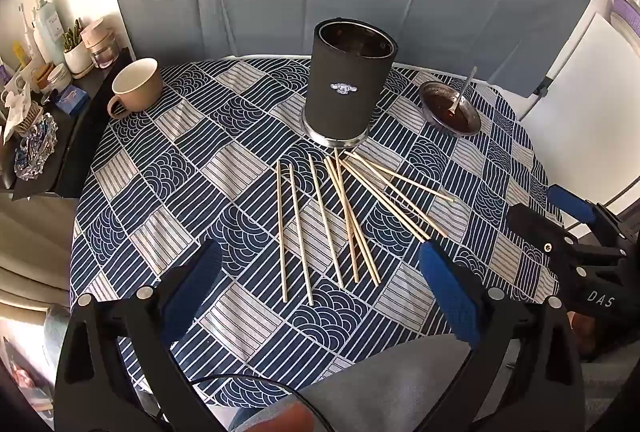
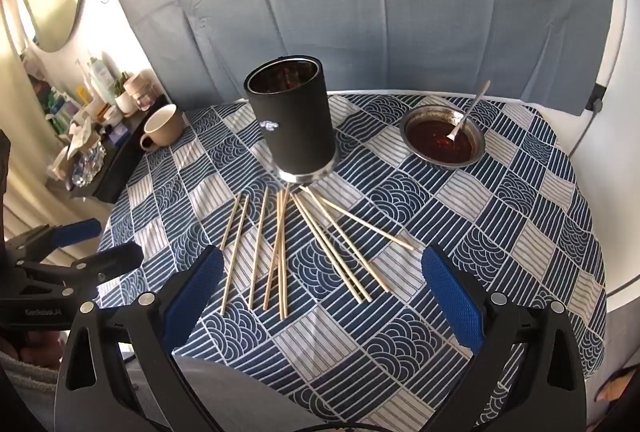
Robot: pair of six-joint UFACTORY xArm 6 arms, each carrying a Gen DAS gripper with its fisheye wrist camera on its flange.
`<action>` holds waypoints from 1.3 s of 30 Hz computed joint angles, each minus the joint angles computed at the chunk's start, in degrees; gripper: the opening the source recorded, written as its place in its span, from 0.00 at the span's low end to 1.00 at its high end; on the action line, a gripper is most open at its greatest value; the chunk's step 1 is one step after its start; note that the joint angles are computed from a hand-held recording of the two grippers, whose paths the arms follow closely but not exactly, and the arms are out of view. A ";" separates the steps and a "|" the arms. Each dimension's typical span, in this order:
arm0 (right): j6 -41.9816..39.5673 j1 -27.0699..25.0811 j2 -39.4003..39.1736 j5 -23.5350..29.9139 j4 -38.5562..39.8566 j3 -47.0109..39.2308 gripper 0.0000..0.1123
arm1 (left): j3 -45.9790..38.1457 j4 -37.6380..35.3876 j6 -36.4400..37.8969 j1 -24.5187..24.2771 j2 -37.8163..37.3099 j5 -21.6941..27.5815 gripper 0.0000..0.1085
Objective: Organize utensils
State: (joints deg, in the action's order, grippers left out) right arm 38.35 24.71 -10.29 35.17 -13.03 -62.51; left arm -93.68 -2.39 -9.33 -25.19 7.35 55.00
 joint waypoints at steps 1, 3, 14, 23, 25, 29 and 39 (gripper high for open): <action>0.04 0.01 0.00 0.02 0.04 0.01 0.85 | -0.05 0.01 -0.03 0.00 0.02 0.06 0.89; 0.14 0.03 -0.05 0.01 -0.04 0.07 0.85 | -0.01 -0.14 0.09 0.01 0.00 -0.02 0.89; 0.03 0.14 0.19 -0.07 -0.02 0.00 0.85 | 0.48 -0.07 0.09 0.30 -0.22 -0.34 0.89; 0.08 0.12 0.25 0.12 0.06 -0.13 0.85 | 0.48 -0.40 0.53 0.40 -0.38 -0.14 0.89; 0.11 0.12 0.25 0.09 0.02 -0.09 0.85 | 0.57 -0.41 0.63 0.45 -0.53 -0.13 0.89; 0.72 0.46 0.16 0.07 -0.24 0.15 0.85 | 0.90 0.03 0.24 0.23 -0.58 -0.19 0.89; -0.06 0.10 0.44 0.23 0.21 -0.25 0.85 | 0.44 -0.04 0.30 0.23 -0.15 -0.12 0.89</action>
